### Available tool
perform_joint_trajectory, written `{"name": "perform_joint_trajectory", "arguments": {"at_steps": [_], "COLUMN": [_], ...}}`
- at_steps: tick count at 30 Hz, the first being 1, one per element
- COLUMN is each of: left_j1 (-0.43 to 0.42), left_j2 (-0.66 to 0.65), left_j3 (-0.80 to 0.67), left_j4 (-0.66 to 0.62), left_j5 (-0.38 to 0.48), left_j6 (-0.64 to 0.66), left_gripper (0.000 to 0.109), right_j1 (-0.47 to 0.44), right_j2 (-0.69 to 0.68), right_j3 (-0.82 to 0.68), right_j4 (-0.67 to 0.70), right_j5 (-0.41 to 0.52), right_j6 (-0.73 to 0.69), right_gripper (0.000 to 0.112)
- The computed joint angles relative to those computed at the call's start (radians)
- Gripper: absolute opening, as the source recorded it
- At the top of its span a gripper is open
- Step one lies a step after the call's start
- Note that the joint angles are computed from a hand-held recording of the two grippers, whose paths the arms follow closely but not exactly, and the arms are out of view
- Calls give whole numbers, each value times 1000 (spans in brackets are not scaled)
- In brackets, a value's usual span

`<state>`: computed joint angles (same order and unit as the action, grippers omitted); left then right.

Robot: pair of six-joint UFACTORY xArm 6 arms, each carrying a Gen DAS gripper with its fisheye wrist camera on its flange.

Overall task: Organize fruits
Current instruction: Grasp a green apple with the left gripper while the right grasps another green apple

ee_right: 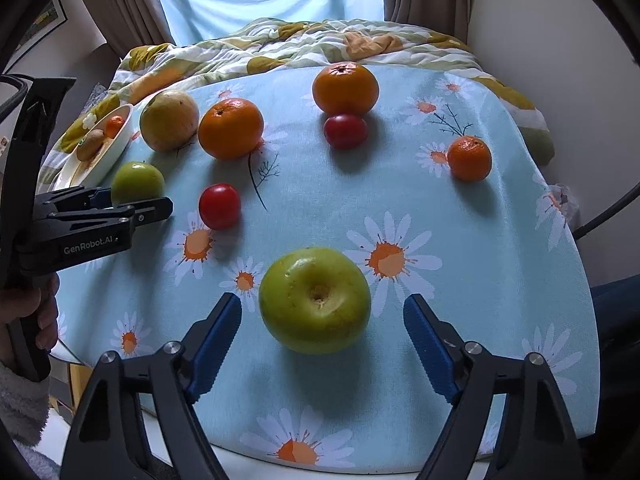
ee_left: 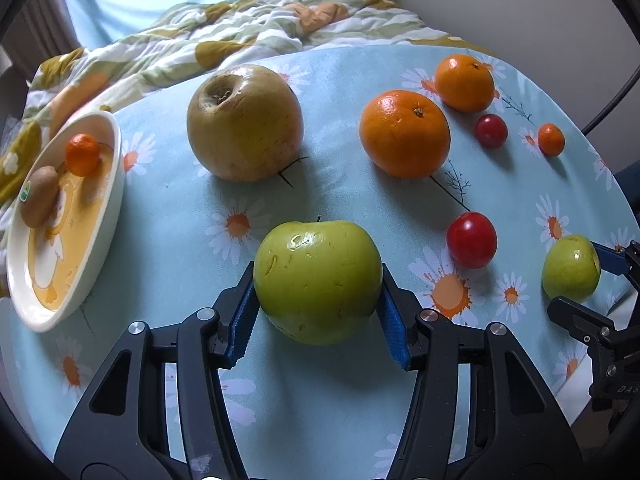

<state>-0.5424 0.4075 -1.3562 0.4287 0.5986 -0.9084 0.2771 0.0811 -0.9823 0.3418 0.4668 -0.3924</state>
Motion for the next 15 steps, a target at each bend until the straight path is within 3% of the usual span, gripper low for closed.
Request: {"name": "perform_joint_trajectory", "arguments": {"at_steps": [5, 7, 9, 15], "left_j1": [3, 2, 2, 1], "left_j2": [-32, -40, -51, -96], "left_j3": [49, 59, 75, 126], "left_j4": [17, 33, 43, 62], "left_j5": [-17, -14, -17, -22], "left_j6": [-35, -53, -72, -129], "left_gripper": [60, 60, 60, 60], "right_j1": [6, 9, 11, 10], "right_j2": [12, 20, 25, 16], "right_j3": [-10, -18, -21, -18], "right_j4": [3, 11, -8, 31], "right_j5": [-5, -1, -1, 13], "right_j6": [-17, -30, -18, -56], "right_gripper": [72, 66, 50, 49]}}
